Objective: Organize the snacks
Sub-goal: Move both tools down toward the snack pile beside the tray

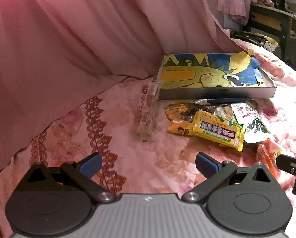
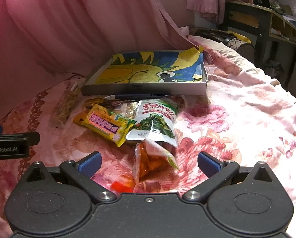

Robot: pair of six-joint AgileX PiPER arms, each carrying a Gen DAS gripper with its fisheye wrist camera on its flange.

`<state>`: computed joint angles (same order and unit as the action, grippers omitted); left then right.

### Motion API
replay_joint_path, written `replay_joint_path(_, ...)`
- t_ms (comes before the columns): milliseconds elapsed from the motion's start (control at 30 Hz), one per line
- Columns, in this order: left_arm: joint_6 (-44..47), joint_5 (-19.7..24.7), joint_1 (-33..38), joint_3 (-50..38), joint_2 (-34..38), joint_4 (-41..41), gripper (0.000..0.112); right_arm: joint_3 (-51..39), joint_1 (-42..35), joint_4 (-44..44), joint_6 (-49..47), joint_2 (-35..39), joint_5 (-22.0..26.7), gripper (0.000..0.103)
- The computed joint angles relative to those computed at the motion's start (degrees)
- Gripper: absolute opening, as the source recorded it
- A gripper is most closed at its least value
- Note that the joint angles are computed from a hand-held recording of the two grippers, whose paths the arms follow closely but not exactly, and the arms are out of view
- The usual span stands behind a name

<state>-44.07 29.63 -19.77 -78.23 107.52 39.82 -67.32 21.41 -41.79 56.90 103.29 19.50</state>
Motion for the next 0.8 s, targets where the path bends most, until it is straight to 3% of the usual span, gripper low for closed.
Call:
replay_joint_path(200, 5.5, -0.5, 1.4, -4.7, 3.7, -4.2, 0.103, -1.8, -1.1, 0.5, 1.2, 2.6, -0.9, 0.103)
replay_joint_path(400, 9.7, -0.8, 2.3, -8.2, 6.4, -6.7, 0.103, -4.0, -2.1, 6.3, -3.5, 5.9, -2.7, 0.103)
replay_joint_path(800, 19.3, -1.4, 5.0, -13.2, 10.9, -14.1, 0.103, -7.5, -1.6, 6.9, -5.2, 11.2, -4.7, 0.103)
